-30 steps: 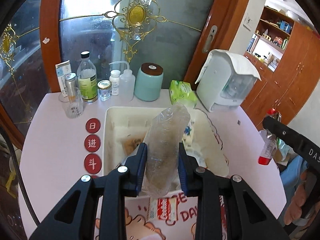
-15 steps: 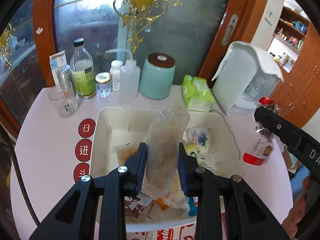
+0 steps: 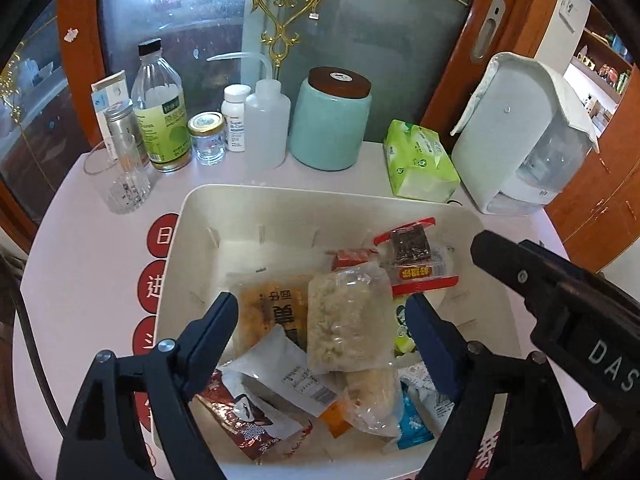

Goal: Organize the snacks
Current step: 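Carry both packs into the white tray and open both tools, then move the open right tool over the red-and-white Cookies pack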

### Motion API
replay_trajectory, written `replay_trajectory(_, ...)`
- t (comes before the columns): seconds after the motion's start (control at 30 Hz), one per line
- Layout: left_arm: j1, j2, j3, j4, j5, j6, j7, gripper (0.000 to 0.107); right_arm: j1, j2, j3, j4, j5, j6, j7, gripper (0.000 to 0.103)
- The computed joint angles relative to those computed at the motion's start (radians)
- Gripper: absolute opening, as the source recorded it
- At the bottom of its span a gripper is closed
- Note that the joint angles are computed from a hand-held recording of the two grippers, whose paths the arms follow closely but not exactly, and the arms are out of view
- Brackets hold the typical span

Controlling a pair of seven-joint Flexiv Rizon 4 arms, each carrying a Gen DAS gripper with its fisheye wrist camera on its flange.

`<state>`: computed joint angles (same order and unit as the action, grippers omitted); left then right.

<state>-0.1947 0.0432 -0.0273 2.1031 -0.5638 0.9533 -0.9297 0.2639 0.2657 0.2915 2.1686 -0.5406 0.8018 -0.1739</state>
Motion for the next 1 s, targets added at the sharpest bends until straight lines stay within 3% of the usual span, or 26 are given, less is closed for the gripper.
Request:
replay_trajectory(0.37, 0.015, 0.073, 0.032, 0.037, 0.005, -0.046, 0.011, 0.085, 0.027, 0.044, 0.03, 0.009, 0.045, -0.059, 0.009, 0.05)
replay_trajectory(0.83, 0.036, 0.323, 0.139, 0.149, 0.015, -0.151, 0.133, 0.085, 0.091, 0.187, 0.136, 0.009, 0.084, -0.207, 0.071, 0.05)
replay_trajectory(1.0, 0.059, 0.403, 0.176, 0.206, 0.033, -0.157, 0.181, 0.087, 0.128, 0.206, 0.174, 0.019, 0.103, -0.233, 0.121, 0.056)
